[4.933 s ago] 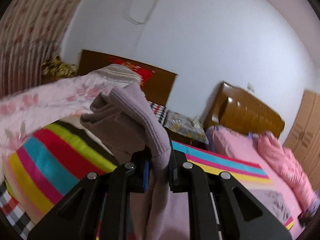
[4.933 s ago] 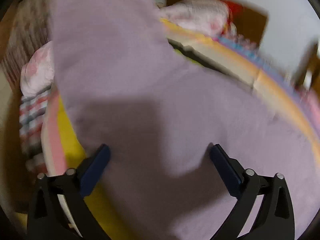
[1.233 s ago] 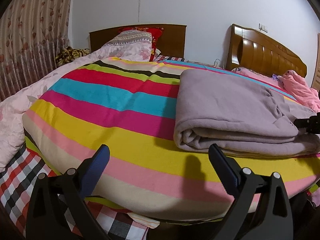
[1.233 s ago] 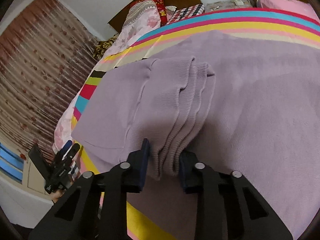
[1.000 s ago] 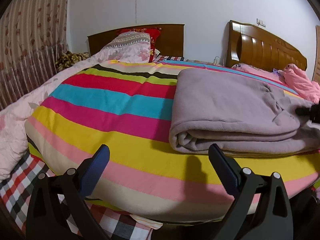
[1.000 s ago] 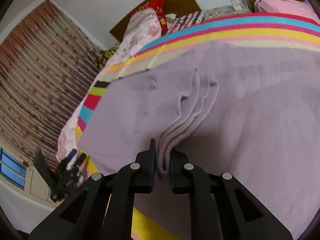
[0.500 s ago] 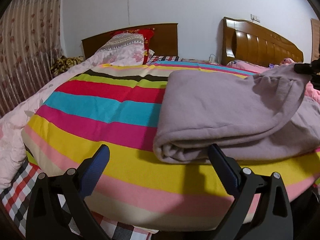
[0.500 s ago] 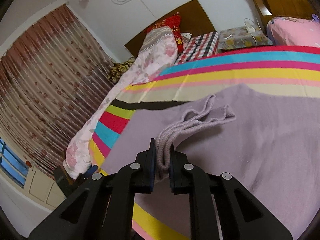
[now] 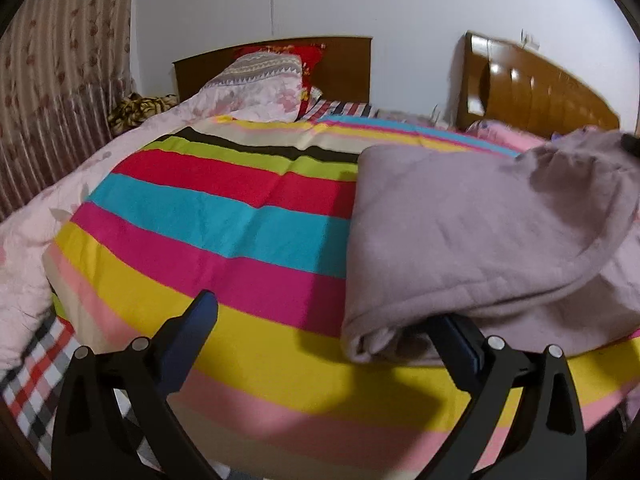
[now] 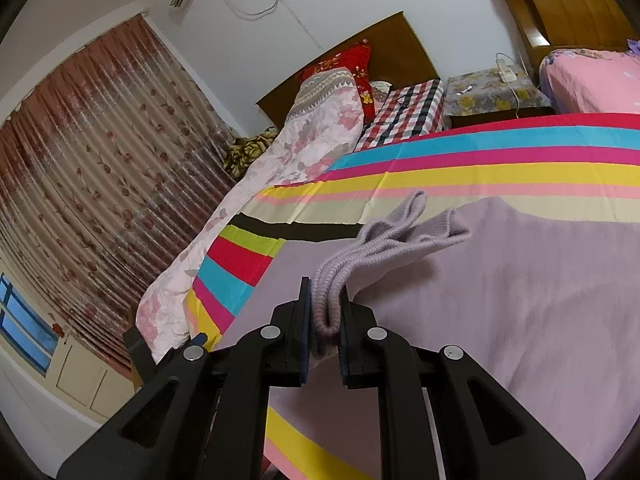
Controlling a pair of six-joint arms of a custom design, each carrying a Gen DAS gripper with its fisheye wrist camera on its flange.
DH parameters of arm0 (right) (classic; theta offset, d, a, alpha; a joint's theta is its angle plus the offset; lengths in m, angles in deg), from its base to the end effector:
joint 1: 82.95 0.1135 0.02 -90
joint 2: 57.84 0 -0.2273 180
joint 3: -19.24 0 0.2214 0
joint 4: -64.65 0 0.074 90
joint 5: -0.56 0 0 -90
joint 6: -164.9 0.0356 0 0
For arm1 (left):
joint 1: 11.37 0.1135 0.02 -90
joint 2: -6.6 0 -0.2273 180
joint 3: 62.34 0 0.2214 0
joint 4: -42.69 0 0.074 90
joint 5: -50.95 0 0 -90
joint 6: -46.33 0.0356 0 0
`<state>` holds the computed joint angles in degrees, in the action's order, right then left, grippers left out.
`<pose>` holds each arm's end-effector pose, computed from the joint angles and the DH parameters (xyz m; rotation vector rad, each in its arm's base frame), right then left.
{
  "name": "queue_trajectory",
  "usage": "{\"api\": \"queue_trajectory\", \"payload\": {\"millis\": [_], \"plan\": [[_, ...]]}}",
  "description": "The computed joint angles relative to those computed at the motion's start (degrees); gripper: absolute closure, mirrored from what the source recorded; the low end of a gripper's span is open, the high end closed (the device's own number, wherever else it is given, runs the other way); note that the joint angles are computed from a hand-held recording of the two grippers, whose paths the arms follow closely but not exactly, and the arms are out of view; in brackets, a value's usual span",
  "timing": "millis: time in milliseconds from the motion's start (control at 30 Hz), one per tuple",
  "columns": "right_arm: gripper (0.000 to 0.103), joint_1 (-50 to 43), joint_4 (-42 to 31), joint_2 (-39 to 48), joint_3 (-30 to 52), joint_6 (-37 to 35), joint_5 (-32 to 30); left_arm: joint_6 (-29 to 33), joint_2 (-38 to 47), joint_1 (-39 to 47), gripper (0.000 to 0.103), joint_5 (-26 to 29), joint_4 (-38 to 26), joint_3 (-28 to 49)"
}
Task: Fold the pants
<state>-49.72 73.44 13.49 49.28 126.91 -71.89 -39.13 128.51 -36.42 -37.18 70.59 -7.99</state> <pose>0.1771 0.1032 0.1247 0.5308 2.0932 0.5549 0.2795 -0.1319 0.0319 0.5972 2.1928 -0.2266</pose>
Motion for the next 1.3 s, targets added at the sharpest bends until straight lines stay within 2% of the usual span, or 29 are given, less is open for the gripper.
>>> {"api": "queue_trajectory", "payload": {"millis": [33, 67, 167, 200, 300, 333, 433, 500, 633, 700, 800, 833, 933, 967, 1000, 1067, 1133, 1200, 1267, 1300], "plan": [[0.09, -0.15, 0.11, -0.14, -0.34, 0.2, 0.07, -0.46, 0.67, -0.04, 0.002, -2.01, -0.06, 0.93], [0.09, -0.36, 0.26, -0.19, -0.66, 0.3, -0.11, -1.09, 0.95, 1.39, 0.002, -1.62, 1.21, 1.06], [0.091, 0.17, 4.18, 2.55, -2.84, 1.3, -0.48, -2.2, 0.21, 5.98, 0.002, 5.81, 1.47, 0.84], [0.091, 1.22, 4.5, 4.54, -2.34, 2.02, 0.53, -1.33, 0.25, 5.49, 0.002, 4.96, 1.16, 0.82], [0.091, 2.14, 11.94, 16.67, -3.01, 4.92, 0.19, 1.53, 2.53, 4.49, 0.001, 3.24, 2.76, 1.1], [0.091, 1.94, 16.53, 22.59, -3.33, 6.21, -1.47, 1.28, 3.79, 5.23, 0.001, 4.8, 1.84, 2.21], [0.091, 2.73, 25.99, 32.63, -4.37, 8.5, -2.37, -1.15, 6.73, 8.65, 0.001, 12.39, -0.73, 5.64], [0.091, 2.95, 27.45, 32.39, -5.34, 8.8, -2.35, -1.47, 7.4, 9.01, 0.001, 13.48, -0.57, 6.15], [0.091, 4.37, 24.27, 28.08, -5.79, 8.57, -0.47, -1.97, 7.53, 8.52, 0.001, 12.87, -0.25, 6.11], [0.091, 4.31, 23.04, 29.25, -4.97, 8.44, -0.56, -2.17, 7.47, 8.33, 0.001, 12.55, 0.78, 5.36], [0.094, 3.4, 29.06, 34.67, -5.73, 8.95, -1.47, -1.96, 6.82, 7.76, 0.001, 11.48, -0.06, 5.22], [0.094, 3.26, 28.41, 33.89, -6.07, 9.39, -1.63, -1.34, 5.98, 7.6, 0.001, 10.95, -1.38, 5.13], [0.087, 4.98, 17.51, 26.01, -5.98, 10.16, 0.18, 3.94, 0.25, 7.05, 0.001, 8.34, -6.66, 2.66], [0.073, 7.74, 9.95, 20.94, -5.73, 11.97, 4.47, 6.21, -2.02, 6.84, 0.001, 6.96, -8.87, 1.64], [0.07, 9.59, 5.09, 18.37, -5.2, 12.94, 7.59, 8.43, -5.26, 6.55, 0.001, 4.52, -9.82, -0.7], [0.07, 14.4, -7.59, 13.33, -2.23, 14.51, 15.51, 9.14, -10.93, 6.41, 0.002, 0.37, -7.62, -5.86], [0.07, 16.06, -10.58, 11.83, -1.0, 13.73, 18.57, 6.49, -18.54, 7.86, 0.002, 3.77, -7.35, -10.0], [0.07, 16.09, -9.89, 13.27, 1.55, 9.86, 19.04, 1.03, -23.91, 7.49, 0.002, 9.78, -8.55, -10.72], [0.07, 15.14, -10.36, 16.82, 5.71, 6.21, 18.6, -0.3, -23.76, 3.89, 0.002, 9.85, -9.34, -8.63], [0.07, 14.58, -10.04, 19.32, 8.09, 3.88, 18.22, -0.07, -21.89, -0.49, 0.002, 5.88, -10.06, -6.09]]}}
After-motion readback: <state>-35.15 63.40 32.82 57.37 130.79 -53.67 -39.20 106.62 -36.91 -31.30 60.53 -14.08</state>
